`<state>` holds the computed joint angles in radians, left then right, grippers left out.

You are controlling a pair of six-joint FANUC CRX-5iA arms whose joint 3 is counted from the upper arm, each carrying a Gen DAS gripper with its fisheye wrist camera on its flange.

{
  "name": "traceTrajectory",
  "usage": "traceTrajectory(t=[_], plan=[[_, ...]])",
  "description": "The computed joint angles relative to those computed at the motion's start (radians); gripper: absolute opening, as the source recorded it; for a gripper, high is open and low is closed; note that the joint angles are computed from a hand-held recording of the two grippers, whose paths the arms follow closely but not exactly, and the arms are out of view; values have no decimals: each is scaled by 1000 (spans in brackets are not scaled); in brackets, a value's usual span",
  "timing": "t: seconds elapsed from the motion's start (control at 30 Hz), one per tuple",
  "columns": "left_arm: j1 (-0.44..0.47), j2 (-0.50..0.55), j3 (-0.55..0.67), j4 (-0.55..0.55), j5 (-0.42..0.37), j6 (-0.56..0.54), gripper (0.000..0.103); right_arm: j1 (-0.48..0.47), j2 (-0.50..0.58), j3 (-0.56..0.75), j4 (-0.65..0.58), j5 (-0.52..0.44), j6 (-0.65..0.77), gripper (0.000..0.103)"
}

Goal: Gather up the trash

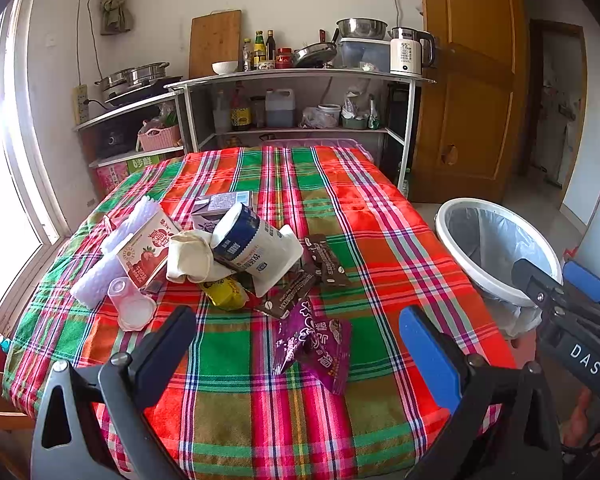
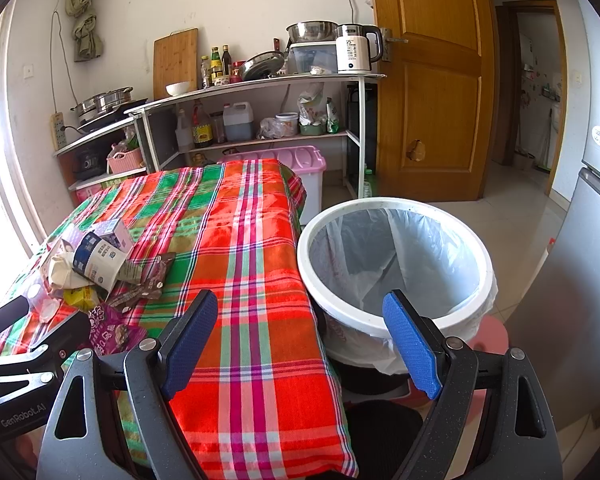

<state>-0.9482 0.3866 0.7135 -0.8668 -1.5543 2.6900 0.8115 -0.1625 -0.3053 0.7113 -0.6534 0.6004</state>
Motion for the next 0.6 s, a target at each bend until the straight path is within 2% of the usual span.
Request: traceTrajectory(t=[0.6], plan=[[-1,-3,-2,-1,-2,1,103,-1,0,-6,8,5,-7,85]])
